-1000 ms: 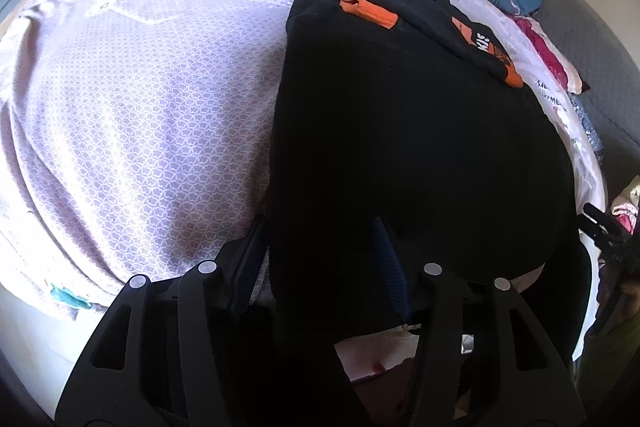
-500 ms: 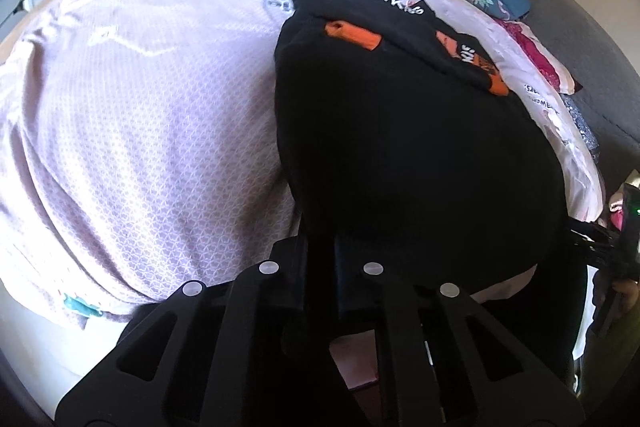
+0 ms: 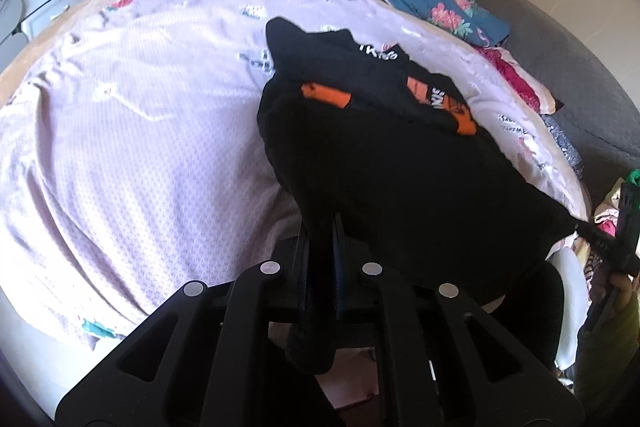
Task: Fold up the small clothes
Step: 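Close both grippers on the shirt hem, then lift the hem with both grippers and fold it toward the collar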
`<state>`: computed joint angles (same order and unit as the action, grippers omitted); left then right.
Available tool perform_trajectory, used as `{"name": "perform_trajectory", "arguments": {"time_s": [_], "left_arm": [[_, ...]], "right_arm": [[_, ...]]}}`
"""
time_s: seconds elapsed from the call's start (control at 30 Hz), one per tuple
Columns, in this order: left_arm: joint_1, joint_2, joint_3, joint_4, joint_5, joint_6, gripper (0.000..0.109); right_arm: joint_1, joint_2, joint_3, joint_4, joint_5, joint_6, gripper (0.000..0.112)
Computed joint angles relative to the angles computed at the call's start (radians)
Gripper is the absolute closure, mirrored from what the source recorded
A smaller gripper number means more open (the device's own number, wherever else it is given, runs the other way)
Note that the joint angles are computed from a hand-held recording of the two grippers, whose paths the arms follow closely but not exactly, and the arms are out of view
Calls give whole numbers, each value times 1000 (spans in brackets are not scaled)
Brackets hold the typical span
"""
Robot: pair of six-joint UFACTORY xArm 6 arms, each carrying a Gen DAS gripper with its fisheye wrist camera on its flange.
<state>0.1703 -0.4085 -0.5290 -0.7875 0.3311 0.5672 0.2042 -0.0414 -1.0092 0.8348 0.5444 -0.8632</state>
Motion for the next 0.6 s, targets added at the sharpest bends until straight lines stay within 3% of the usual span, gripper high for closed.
{"name": "perform_trajectory", "arguments": {"time_s": [0.1,0.3,0.6], "left_arm": [[4,8,-25,-13,-5,14,106],[8,37,-83,-81,-35,60,106],[-7,76,-147,-79,-81,50,106]], "right_arm": [[7,-7,-26,109,-42,-82,105],[1,37,-107,208,-74,-117,105],[3,79,-182,242,-109,-129,105]]}}
